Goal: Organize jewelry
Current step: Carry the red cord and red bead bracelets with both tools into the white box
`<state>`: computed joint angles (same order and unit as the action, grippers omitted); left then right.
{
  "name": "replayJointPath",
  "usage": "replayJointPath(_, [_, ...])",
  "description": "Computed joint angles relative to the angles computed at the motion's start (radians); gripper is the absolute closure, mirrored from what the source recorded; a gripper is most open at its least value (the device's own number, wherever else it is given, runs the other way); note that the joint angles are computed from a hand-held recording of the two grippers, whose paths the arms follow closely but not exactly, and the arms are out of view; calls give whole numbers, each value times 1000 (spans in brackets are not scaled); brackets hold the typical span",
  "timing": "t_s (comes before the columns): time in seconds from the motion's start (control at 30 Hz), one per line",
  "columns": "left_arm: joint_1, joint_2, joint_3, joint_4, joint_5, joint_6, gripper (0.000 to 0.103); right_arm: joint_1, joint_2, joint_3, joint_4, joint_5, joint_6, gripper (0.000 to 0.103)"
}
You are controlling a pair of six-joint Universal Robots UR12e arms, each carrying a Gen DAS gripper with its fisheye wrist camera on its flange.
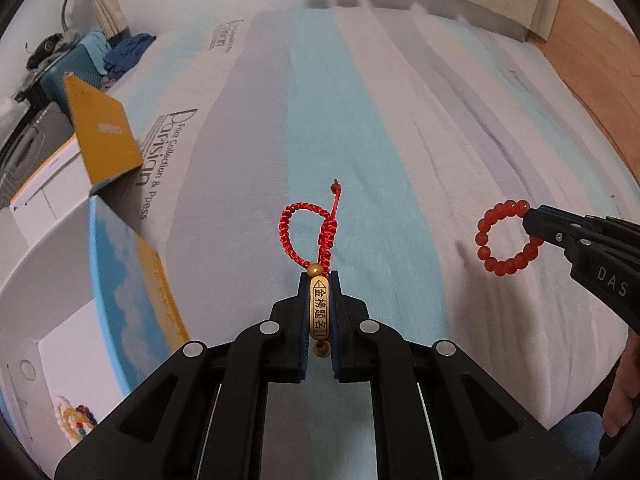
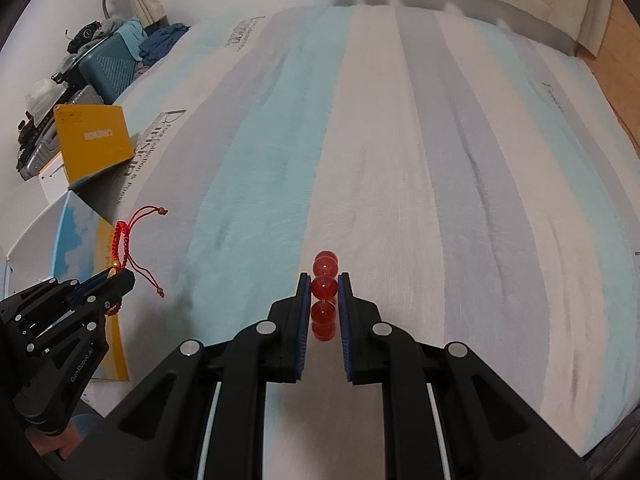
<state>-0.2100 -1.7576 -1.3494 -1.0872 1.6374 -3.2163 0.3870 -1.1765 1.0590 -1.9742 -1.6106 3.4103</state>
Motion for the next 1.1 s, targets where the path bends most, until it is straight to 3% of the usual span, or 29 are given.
replayJointPath(0.63, [31,112,-83,37,18,-27,96,57,-31,-13,8,-26,-2,90])
replayJointPath(1.1, [88,185,-125,48,33,-34,96,119,19,-119,21,-31,-18,90])
